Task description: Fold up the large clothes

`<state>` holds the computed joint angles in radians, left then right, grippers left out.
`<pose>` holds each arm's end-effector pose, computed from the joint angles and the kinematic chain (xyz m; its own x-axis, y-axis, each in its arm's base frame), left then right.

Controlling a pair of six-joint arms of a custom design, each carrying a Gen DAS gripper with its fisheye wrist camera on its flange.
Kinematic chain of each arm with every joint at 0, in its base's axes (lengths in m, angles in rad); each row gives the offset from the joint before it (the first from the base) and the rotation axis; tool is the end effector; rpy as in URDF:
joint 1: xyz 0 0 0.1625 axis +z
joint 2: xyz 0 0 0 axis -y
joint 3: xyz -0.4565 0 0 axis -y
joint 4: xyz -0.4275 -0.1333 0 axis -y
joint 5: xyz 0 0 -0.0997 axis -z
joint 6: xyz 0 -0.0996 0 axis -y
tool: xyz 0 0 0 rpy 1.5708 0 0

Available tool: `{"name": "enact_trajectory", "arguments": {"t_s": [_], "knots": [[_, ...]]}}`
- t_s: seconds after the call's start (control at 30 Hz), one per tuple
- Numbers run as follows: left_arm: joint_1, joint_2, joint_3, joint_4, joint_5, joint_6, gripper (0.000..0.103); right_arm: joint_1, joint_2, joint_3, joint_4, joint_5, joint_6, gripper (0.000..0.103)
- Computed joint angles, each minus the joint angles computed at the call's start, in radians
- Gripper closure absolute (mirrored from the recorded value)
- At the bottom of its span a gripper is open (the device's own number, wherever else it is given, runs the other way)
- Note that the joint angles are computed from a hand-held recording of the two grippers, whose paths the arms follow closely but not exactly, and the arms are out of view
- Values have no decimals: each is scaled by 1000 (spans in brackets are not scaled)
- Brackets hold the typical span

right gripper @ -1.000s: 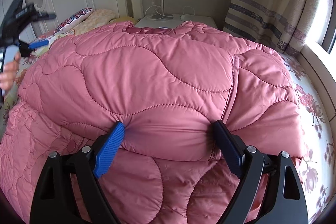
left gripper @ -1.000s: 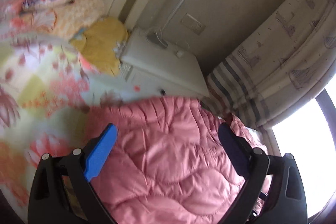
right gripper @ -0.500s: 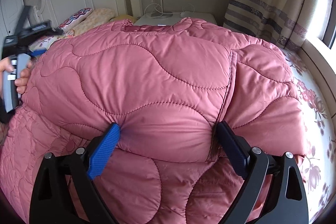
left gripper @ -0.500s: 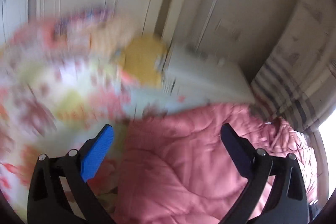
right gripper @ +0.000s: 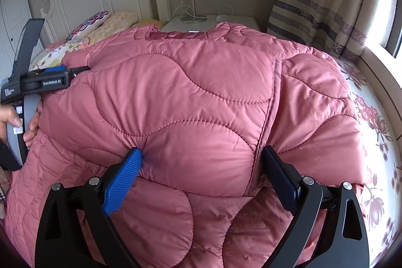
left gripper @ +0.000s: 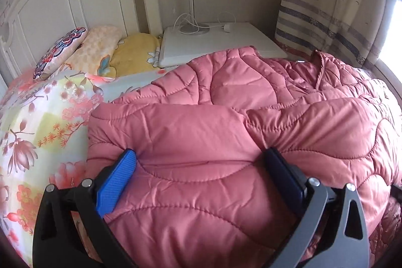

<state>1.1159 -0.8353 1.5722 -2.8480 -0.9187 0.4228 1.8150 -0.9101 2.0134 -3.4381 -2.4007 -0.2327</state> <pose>-0.1551 -0.7580 0.1971 -0.6216 0.3788 -0.6856 0.6928 0.6743 -0.2556 0.2010 -0.5593 0.1617 -0.7171 0.1616 0.6780 -0.3494 0.7584 -0.5503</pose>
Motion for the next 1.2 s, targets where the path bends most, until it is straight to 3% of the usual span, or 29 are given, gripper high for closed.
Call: {"name": "enact_trajectory", "arguments": {"t_s": [0.07, 0.13, 0.23, 0.3, 0.4, 0.43, 0.53, 0.63, 0.67, 0.8, 0.87, 0.93, 1.03, 1.13, 1.2], "knots": [[-2, 5, 0, -11, 10, 9, 2, 28, 7, 2, -109, -21, -43, 13], [-4, 7, 0, -13, 19, 11, 2, 61, 29, -25, -213, -53, -152, 13], [-6, 14, -1, -20, 27, 15, 2, 80, 56, -90, -198, -92, -247, 12], [-6, 14, -1, -19, 25, 14, 2, 64, 65, -135, -90, -106, -211, 12], [-6, 14, 0, -22, 25, 16, 2, 4, 93, -184, 122, -118, -78, 9], [-6, 13, 0, -22, 25, 15, 2, -14, 98, -181, 123, -91, -62, 4], [-5, 13, -2, -17, 27, 9, 2, -30, 67, -167, 157, -34, 7, 4], [-5, 12, -1, -17, 27, 9, 2, -3, 64, -155, 128, -94, 16, 5], [-5, 12, 0, -18, 27, 9, 2, 11, 63, -145, 90, -104, 8, 5], [-5, 12, -1, -17, 27, 10, 2, 65, 83, -103, -132, -64, -152, 5], [-5, 12, -1, -17, 27, 9, 2, 62, 89, -92, -74, -48, -169, 5], [-5, 12, 1, -20, 27, 11, 2, 38, 121, -111, 56, -86, -139, 4], [-6, 14, -2, -19, 37, 13, 2, 27, 88, -108, 124, -44, -63, 4], [-6, 13, -3, -14, 36, 9, 2, 45, 73, -104, 162, -73, -34, 5], [-17, 8, 4, -14, 70, -3, 2, 56, 43, -77, 146, -46, -22, 5]]}}
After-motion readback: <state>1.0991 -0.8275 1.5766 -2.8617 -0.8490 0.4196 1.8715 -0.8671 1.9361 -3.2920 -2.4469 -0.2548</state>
